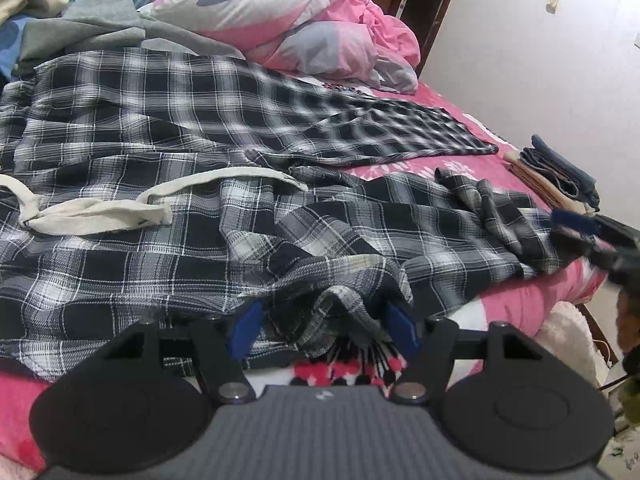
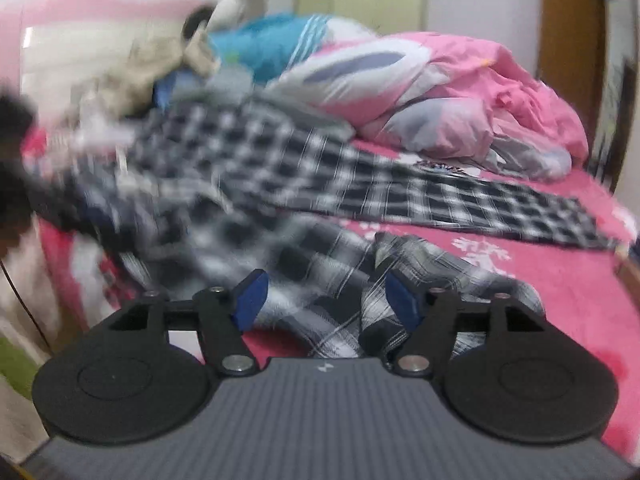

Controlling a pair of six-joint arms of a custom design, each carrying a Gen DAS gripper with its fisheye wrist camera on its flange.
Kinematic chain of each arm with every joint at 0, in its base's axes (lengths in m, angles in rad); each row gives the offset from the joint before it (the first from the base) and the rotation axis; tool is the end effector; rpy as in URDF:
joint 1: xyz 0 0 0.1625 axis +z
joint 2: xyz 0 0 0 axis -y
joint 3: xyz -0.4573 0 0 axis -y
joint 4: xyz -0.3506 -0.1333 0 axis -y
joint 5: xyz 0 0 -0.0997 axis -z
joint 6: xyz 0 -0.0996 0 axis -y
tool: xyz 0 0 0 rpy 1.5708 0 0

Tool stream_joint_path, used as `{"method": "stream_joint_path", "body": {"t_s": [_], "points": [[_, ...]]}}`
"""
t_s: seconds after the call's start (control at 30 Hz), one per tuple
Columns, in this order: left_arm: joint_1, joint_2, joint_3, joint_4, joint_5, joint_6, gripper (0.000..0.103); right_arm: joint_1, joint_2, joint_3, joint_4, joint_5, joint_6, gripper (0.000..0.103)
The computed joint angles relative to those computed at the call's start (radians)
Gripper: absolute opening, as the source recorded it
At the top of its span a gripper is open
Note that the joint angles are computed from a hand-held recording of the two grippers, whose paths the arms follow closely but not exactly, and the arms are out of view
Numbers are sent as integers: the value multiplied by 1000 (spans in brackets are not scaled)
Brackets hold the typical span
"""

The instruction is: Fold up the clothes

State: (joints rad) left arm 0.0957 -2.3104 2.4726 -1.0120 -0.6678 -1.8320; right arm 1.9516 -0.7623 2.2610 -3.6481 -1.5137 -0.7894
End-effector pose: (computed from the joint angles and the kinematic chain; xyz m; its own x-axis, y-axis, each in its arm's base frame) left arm -0.0514 -0.2174 0.3316 -0.8403 -0.2413 -0.4854 0.2482 0.6248 -0.7403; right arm 0.3126 -0.4068 0.0999 -0.4237 -0.8335 0.3546 -0.8689 0.2634 -0.4191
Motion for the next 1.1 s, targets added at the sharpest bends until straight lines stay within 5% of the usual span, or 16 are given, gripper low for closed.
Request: {"method": "stream_joint_path", "body": {"t_s": [0.2,0.4,0.43,0.47,0.5,0.57,0.67,0.77,0.9,1.1], "points": [[-13,-30,5,26,5,-27,69,-54,-18,-64,26,-33,280,66],[-64,-44,-1,102,-20,-101,69,-76,40,-177,190,-60,383,58],[-70,-46,-2,111,-23,-111,69,-73,55,-200,215,-90,402,48],[-77,-47,-3,122,-27,-121,69,-76,64,-215,234,-87,421,23],[-79,-48,-4,128,-29,-125,69,-83,69,-224,250,-67,439,10],[-79,-44,-6,132,-31,-127,69,-98,73,-235,267,-8,473,1],[-84,-39,-10,144,-38,-135,69,-121,33,-203,113,128,506,1],[-89,-44,-10,152,-43,-137,69,-167,-28,-156,-153,188,605,1],[-83,-37,-9,145,-43,-129,69,-261,-103,-76,-438,82,715,1],[-55,-4,-6,112,-44,-80,69,-446,-101,4,-440,-97,829,1]]}}
